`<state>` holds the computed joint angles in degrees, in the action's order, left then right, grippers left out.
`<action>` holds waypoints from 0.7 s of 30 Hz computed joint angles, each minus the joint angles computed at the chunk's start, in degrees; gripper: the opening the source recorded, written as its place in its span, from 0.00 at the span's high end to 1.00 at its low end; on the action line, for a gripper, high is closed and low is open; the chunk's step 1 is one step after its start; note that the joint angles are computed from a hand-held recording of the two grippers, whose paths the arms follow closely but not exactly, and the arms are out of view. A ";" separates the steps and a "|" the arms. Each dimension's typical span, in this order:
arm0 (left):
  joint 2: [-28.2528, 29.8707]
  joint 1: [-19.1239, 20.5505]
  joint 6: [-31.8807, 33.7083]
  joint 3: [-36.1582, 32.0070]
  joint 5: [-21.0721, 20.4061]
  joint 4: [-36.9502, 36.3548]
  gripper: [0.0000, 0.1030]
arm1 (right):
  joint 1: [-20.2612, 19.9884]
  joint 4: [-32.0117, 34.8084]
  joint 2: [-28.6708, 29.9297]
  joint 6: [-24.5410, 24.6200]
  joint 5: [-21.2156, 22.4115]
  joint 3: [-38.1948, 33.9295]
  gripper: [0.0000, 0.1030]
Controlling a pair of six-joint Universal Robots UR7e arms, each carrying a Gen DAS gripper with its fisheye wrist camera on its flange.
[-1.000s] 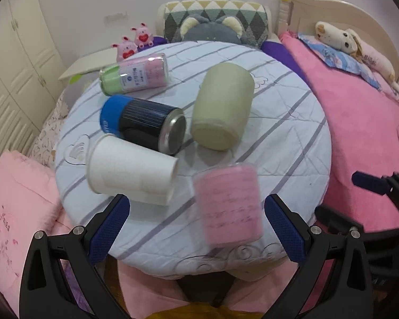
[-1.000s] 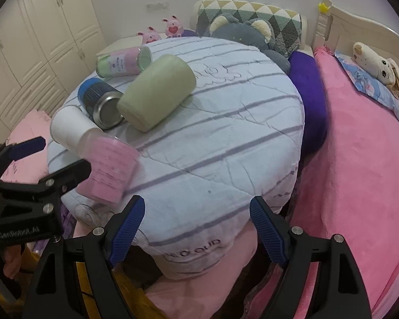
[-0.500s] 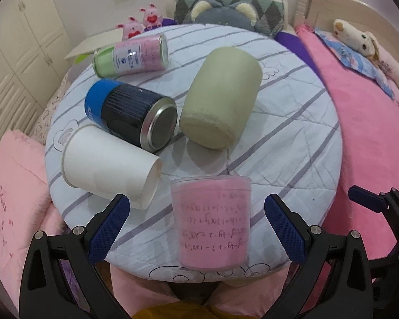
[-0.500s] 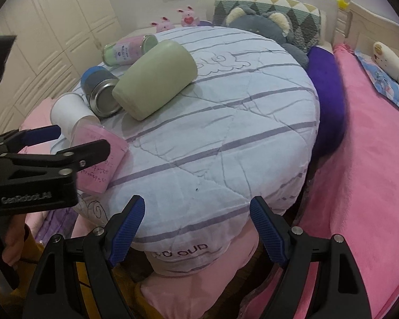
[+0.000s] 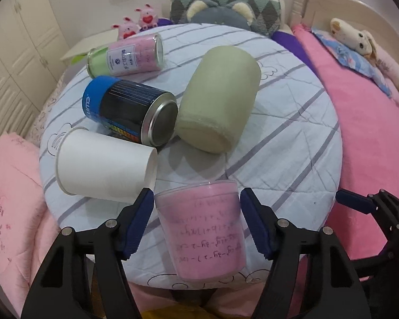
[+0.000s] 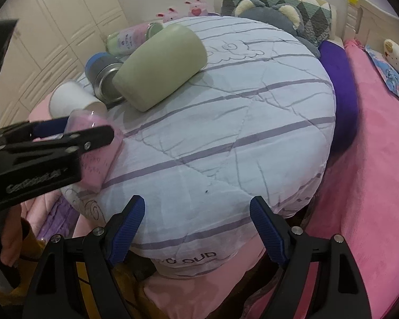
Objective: Flip cup upright
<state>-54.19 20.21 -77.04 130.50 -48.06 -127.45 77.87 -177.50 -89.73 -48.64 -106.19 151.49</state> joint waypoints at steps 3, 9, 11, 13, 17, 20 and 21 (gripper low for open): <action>0.18 0.03 0.20 -0.25 -0.41 0.57 0.33 | 0.12 0.01 -0.22 0.34 0.23 -0.07 0.20; 0.23 1.39 0.87 -0.36 -2.66 -0.33 0.31 | 0.41 0.08 0.44 1.12 0.15 -0.38 0.20; 0.52 2.91 1.83 -0.33 -4.30 -2.08 0.31 | 0.48 0.21 0.79 1.10 -0.11 -0.43 0.20; 0.77 3.35 0.94 -0.60 -4.25 -1.38 0.31 | 0.60 0.59 1.03 0.94 -0.43 -0.49 0.20; 0.43 2.82 1.42 -0.12 -3.72 -2.22 0.34 | 0.74 0.18 1.59 0.93 -0.88 -0.71 0.20; -0.33 1.52 1.64 0.50 -2.32 -2.93 0.34 | 0.83 0.01 1.97 1.44 -1.11 -0.99 0.20; -0.53 1.11 1.74 0.56 -1.94 -2.79 0.34 | 0.91 -0.10 2.17 1.64 -1.28 -1.10 0.20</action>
<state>-54.72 21.31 -75.30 131.06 -50.00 -130.25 78.78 -177.61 -87.56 -47.00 -107.47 150.39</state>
